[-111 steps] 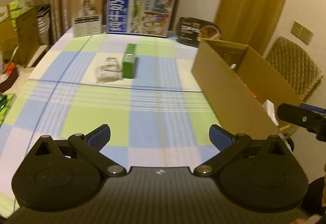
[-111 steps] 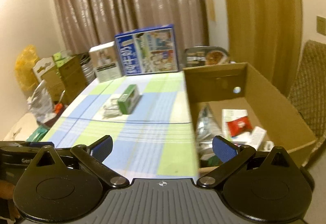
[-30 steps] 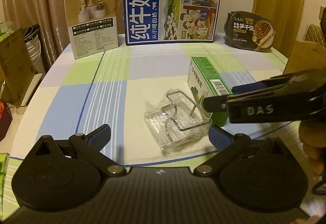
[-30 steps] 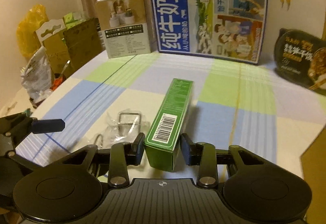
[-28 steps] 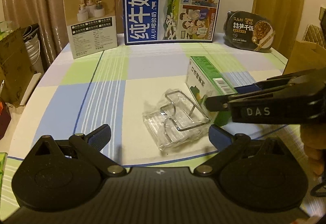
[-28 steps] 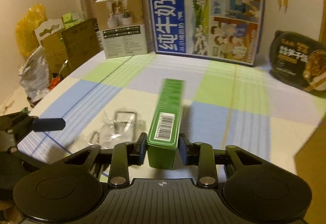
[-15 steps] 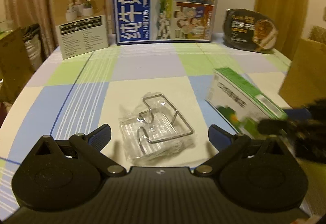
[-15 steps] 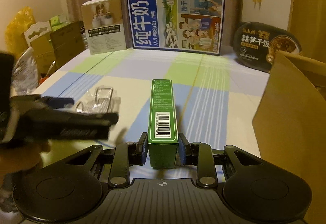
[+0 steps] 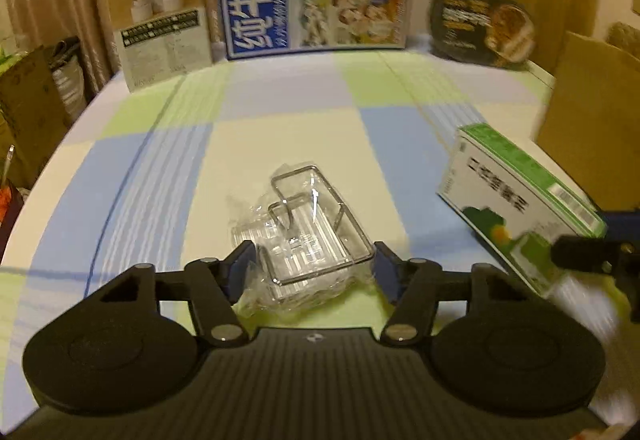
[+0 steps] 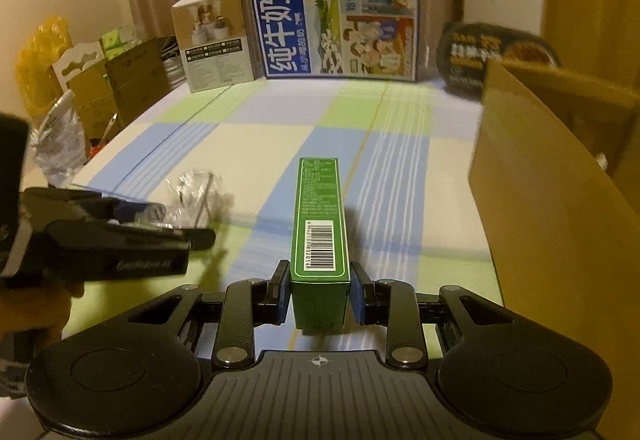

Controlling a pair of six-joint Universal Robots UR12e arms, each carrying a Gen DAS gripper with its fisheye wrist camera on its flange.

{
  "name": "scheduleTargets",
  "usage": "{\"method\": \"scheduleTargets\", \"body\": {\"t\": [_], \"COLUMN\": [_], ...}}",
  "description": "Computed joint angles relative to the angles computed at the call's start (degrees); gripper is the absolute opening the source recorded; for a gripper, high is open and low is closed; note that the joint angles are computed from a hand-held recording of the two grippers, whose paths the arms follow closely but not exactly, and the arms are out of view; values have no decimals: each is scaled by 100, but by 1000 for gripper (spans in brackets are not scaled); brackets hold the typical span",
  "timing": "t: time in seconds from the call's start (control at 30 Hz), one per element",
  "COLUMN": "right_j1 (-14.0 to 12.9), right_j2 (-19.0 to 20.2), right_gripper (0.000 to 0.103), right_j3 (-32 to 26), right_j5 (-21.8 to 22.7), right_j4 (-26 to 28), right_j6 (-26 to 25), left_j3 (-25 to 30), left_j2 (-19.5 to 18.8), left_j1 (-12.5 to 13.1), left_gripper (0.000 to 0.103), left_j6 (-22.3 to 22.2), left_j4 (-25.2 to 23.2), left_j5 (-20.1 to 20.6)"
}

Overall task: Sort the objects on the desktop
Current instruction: 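Grasp the plastic-wrapped wire rack with the left tool while the right tool holds the green box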

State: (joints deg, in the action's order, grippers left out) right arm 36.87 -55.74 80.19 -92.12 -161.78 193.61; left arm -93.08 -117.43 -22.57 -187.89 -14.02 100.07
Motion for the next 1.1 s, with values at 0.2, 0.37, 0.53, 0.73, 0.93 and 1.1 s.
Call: {"method": "scheduleTargets", "body": {"t": [0.2, 0.37, 0.53, 0.73, 0.93, 1.1], "right_j1": [-12, 77, 226, 298, 281, 248], "right_j2": [-626, -847, -858, -767, -663, -645], "right_gripper": [27, 29, 55, 69, 71, 71], "right_j3": [853, 1143, 1239, 1251, 1167, 1138], "right_j5": [360, -99, -683, -798, -742, -683], "right_j4": [-62, -83, -255, -421, -307, -280], "right_j6": [837, 750, 214, -433, -479, -473], "left_j3": [-646, -1185, -1501, -1642, -1525, -1413], "left_j2": [651, 1081, 1252, 1312, 1209, 1146], "left_j1": [-118, -222, -398, -464, -493, -482], "left_gripper": [55, 59, 72, 82, 85, 80], "left_j6": [405, 290, 41, -79, -553, -719], "left_j4": [-175, -44, 126, 377, 274, 57], "left_j5": [-713, -999, -583, -434, -146, -109]}}
